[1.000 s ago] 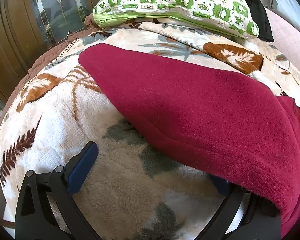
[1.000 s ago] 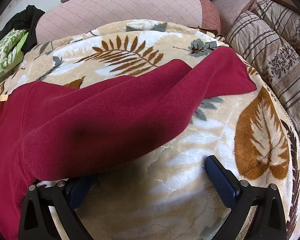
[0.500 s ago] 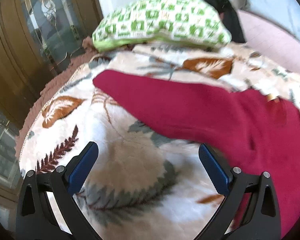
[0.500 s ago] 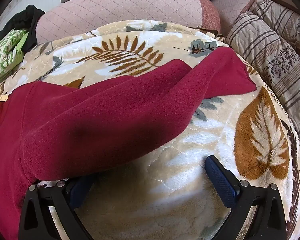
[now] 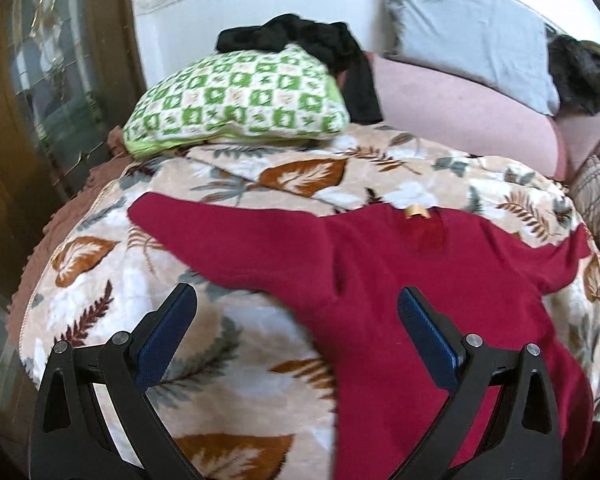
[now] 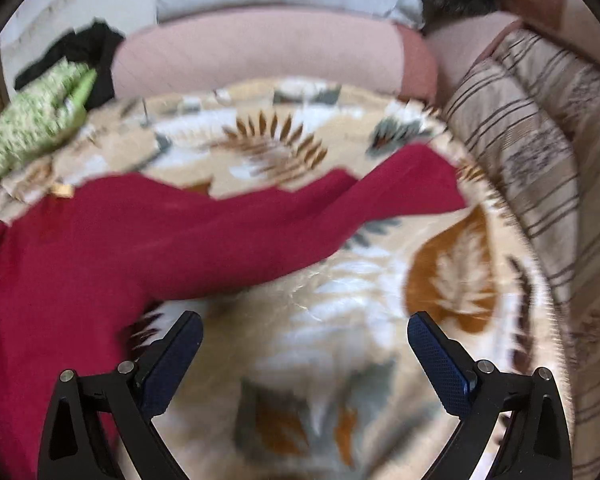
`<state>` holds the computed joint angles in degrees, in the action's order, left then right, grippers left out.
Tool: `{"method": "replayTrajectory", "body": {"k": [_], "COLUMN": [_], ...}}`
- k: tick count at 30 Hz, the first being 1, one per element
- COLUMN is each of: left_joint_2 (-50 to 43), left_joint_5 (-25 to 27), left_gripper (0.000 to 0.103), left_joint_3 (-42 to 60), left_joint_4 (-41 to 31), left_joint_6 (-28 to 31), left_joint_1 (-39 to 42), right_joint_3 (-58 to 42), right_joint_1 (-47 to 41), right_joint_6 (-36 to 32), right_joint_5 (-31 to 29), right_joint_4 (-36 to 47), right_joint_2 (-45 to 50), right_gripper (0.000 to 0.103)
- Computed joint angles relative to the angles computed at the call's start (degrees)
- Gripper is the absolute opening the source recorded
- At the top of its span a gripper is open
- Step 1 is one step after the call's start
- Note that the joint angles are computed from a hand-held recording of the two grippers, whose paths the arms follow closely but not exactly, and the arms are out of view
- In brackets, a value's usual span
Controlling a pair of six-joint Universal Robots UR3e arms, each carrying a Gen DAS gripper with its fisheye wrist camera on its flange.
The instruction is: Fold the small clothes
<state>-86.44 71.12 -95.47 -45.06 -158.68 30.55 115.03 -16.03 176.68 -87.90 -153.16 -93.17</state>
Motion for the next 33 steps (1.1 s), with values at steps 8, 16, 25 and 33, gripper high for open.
{"method": "replayTrajectory", "body": {"k": [8,16,25,33], "left_joint_2": [0.9,-1.0,-3.6,-5.7], "left_joint_5": [-0.2,1.9,3.2,3.7], "left_gripper": [0.101,0.101,0.101,0.101], "left_joint_3": [-0.7,-0.8,-3.3,-3.3], "left_joint_4": [-1.3,1.3,5.8,6.2], "left_joint_6": [-2.5,-5.2,-6.0,-6.8], "left_joint_1": [-3.6,-7.4,-9.0,-9.6], "right_joint_3": [-9.6,-16.3,-21.4,-26.2], "right_joint_1": [-0.3,19.0,26.8,29.3], "right_joint_6": [-1.3,8.0,13.3,14.5], "right_joint_5": [10.8,0.8,-3.3,-6.7], "right_joint_4": [20.8,8.5,0.0,1.8], "right_joint_2": [-14.3,3.9,17.4,22.5], "right_gripper": [0.102,0.102,0.102,0.102]}}
